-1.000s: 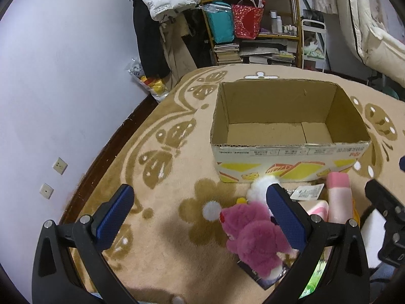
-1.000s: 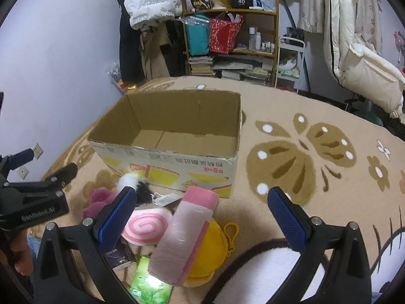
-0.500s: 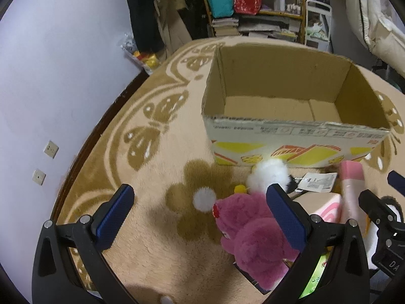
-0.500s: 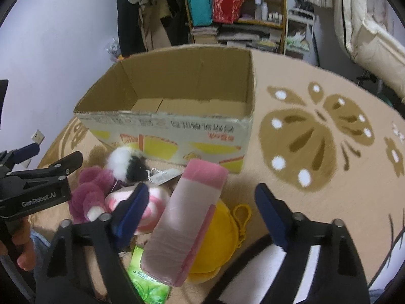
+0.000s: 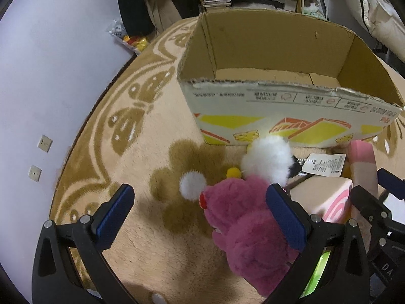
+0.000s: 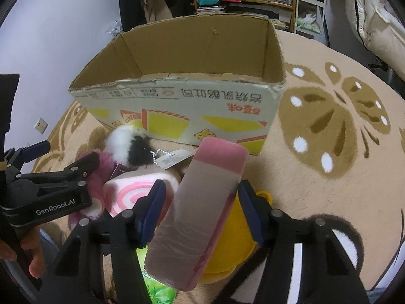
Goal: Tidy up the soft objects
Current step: 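Lower the left tool onto the pink plush bear while the right tool grasps the pink pillow, then lift the pink bear with the left tool while the right tool lifts the pink pillow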
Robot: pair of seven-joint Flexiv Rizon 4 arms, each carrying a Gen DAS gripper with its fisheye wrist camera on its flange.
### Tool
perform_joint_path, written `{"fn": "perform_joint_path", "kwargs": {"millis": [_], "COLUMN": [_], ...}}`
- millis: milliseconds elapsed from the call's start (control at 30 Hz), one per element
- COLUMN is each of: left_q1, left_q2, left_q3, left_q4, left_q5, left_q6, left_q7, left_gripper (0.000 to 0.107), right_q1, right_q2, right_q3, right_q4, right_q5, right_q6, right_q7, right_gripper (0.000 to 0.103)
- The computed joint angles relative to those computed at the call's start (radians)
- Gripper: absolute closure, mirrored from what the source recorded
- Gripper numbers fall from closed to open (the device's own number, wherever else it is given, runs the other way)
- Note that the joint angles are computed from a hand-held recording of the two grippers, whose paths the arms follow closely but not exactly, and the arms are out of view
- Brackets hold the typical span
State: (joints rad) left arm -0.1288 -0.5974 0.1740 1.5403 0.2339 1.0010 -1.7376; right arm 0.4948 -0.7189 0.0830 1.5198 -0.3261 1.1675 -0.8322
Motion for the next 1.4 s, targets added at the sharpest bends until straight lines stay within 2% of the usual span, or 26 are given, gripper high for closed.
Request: {"fn": "perform_joint_path", "kwargs": {"millis": [133,300,433,533,633,933,1167,1267,1333,1400], "left_q1": [0.006,0.018,0.071,0.128,0.13,0.099,0.12,0.127,0.128,0.13], "left_q2": [-0.003,-0.006,-0.004,-0.004,-0.007,-0.022,-0.019,-0.035,-0.04,-0.05], "left_q3": [-0.021,-0.048,-0.1,-0.157,-0.157,-0.132,-0.143,-0.141,-0.143,-0.142], "left_q4": [0.006,0.017,0.035,0.056,0.055,0.033,0.05,0.035,0.029,0.023], "left_q5": [-0.006,-0.048,-0.174,-0.307,-0.351,-0.342,-0.374,-0.381,-0.387,-0.387], "left_q6": [-0.017,-0.044,-0.083,-0.114,-0.122,-0.121,-0.132,-0.142,-0.149,-0.146], "left_q7": [0.05,0.105,0.145,0.188,0.201,0.205,0.211,0.211,0.21,0.209], "left_gripper": [0.005,0.018,0.027,0.046,0.047,0.047,0.042,0.04,0.04,0.046], "right_q1": [-0.008,-0.003,-0.006,-0.007,-0.006,-0.004,0.0,0.003,0.007,0.006], "right_q2": [-0.008,-0.006,-0.005,-0.006,-0.008,-0.006,-0.008,-0.009,-0.008,-0.009], "right_q3": [0.011,0.003,0.005,0.006,0.005,0.006,0.001,-0.002,-0.007,-0.005], "right_q4": [-0.014,-0.014,-0.013,-0.012,-0.015,-0.014,-0.015,-0.014,-0.012,-0.014], "right_q5": [0.014,0.016,0.017,0.014,0.013,0.015,0.009,0.001,-0.006,-0.007], "right_q6": [-0.019,-0.028,-0.029,-0.029,-0.03,-0.035,-0.034,-0.029,-0.028,-0.03], "right_q7": [-0.006,0.004,0.002,-0.004,-0.007,-0.008,-0.005,-0.006,-0.006,-0.009], "right_gripper": [0.04,0.04,0.04,0.04,0.04,0.04,0.04,0.046,0.046,0.046]}}
